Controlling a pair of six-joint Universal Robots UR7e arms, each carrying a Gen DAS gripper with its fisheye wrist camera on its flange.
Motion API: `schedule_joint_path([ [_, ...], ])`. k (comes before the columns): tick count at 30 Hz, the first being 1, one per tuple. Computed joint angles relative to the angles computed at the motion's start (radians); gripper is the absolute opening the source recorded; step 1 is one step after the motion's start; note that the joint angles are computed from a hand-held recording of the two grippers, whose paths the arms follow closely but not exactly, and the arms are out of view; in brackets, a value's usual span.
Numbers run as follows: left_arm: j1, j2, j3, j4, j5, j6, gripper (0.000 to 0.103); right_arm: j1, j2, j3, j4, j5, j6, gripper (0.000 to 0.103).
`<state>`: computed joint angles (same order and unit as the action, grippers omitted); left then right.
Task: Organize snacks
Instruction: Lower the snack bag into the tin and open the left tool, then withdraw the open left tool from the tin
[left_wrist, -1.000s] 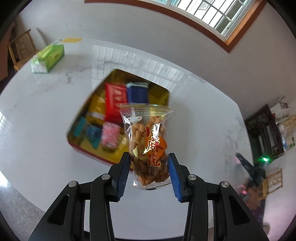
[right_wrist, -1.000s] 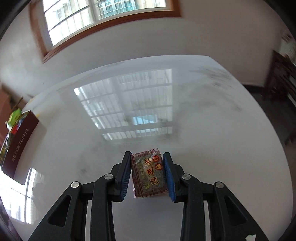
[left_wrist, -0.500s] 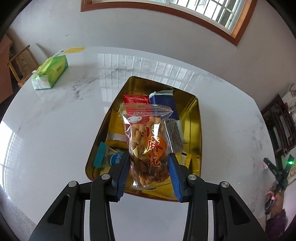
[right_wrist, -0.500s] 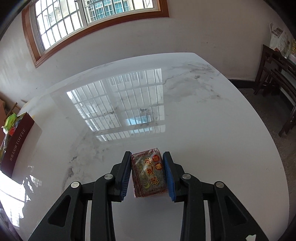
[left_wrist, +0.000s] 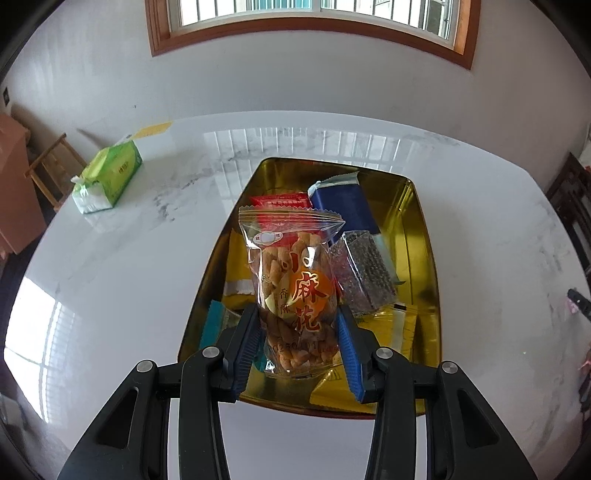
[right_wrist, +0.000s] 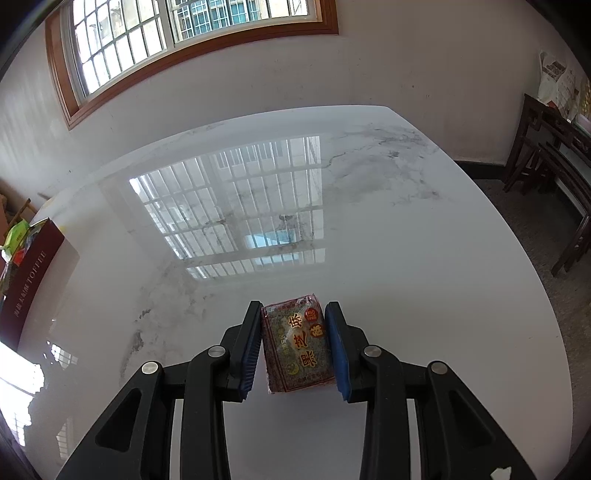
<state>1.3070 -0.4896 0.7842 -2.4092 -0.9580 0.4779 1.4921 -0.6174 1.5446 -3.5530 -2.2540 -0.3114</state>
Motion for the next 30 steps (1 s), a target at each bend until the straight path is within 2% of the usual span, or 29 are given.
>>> schedule_joint_path([
  [7, -0.009, 0.009, 0.028, -0.119, 0.054, 0.077, 0.045, 0.003, 0.003, -0.003, 0.000, -0.008, -0.002, 0.031],
  [8, -0.010, 0.012, 0.029, -0.135, 0.060, 0.086, 0.053, 0.003, 0.003, -0.004, 0.000, -0.010, -0.002, 0.031],
  [9, -0.012, 0.014, 0.031, -0.161, 0.076, 0.102, 0.066, 0.003, 0.004, -0.005, 0.000, -0.011, -0.002, 0.031],
  [11, -0.017, 0.018, 0.047, -0.247, 0.099, 0.152, 0.076, 0.004, 0.004, -0.004, -0.001, -0.013, 0.001, 0.031],
  [14, -0.023, 0.010, 0.080, -0.360, 0.100, 0.220, 0.085, 0.004, 0.004, -0.004, -0.002, -0.014, 0.002, 0.031],
  [30, -0.028, -0.030, 0.145, -0.414, 0.090, 0.239, 0.086, 0.014, 0.016, -0.001, -0.025, -0.017, 0.043, 0.031],
])
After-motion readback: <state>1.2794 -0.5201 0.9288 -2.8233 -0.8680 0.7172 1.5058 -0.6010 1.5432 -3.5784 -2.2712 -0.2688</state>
